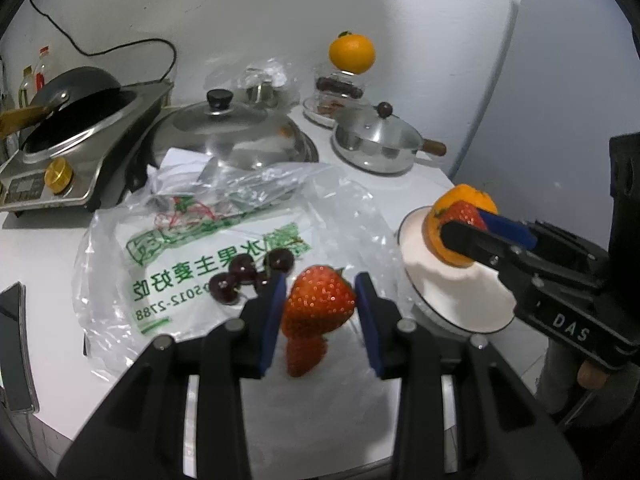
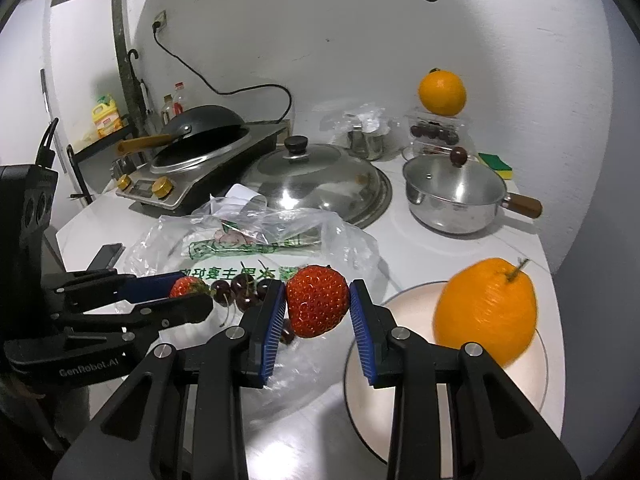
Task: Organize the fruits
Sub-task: 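Carry both strawberries to the plate and open the right gripper beside the orange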
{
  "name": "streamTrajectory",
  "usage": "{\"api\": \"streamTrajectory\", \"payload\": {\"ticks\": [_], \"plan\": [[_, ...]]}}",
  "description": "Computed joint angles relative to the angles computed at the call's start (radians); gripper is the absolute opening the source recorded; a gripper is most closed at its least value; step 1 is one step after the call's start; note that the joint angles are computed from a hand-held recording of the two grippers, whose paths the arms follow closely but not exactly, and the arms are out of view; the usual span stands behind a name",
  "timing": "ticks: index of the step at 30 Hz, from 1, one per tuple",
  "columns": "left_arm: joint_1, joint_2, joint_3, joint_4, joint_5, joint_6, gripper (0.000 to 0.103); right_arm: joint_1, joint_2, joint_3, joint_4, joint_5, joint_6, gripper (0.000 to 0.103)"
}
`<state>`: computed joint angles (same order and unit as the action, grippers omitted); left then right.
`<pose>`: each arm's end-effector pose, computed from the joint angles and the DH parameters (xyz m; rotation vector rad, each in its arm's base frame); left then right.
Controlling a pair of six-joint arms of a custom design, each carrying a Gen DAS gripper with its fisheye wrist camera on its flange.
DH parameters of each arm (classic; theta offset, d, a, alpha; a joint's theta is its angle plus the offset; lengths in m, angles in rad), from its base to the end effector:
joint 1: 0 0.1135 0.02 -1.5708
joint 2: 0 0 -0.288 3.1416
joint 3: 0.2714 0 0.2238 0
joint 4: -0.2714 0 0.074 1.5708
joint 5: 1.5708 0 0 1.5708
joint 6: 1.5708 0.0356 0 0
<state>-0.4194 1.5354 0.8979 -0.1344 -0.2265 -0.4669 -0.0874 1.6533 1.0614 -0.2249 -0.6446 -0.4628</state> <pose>0.2742 -0.1135 0.2454 -0.1666 2.3191 -0.1818 0.3269 -0.0072 0.2553 -0.7009 2.1210 0.4735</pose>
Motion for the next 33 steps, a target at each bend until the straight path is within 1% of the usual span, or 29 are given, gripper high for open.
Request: {"api": "streamTrajectory", "payload": {"ticks": [9,17,33], "plan": [[-0.068,0.040,0.069,-0.035,-0.044,-0.012,0.037,-0.102,-0.003,0.005,-0.037,-0.056,-0.041,0.035],[-0.119,0.106,0.145,-0.064,-0.066,-0.020,0.037,-0.179,0.032,0.024,-0.064,-0.085,-0.087,0.035],[-0.191,0.273,0.328,-0.126,-0.064,-0.016,0.037,-0.313,0.141,0.086,-0.115,-0.125,-0.165,0.035]]}}
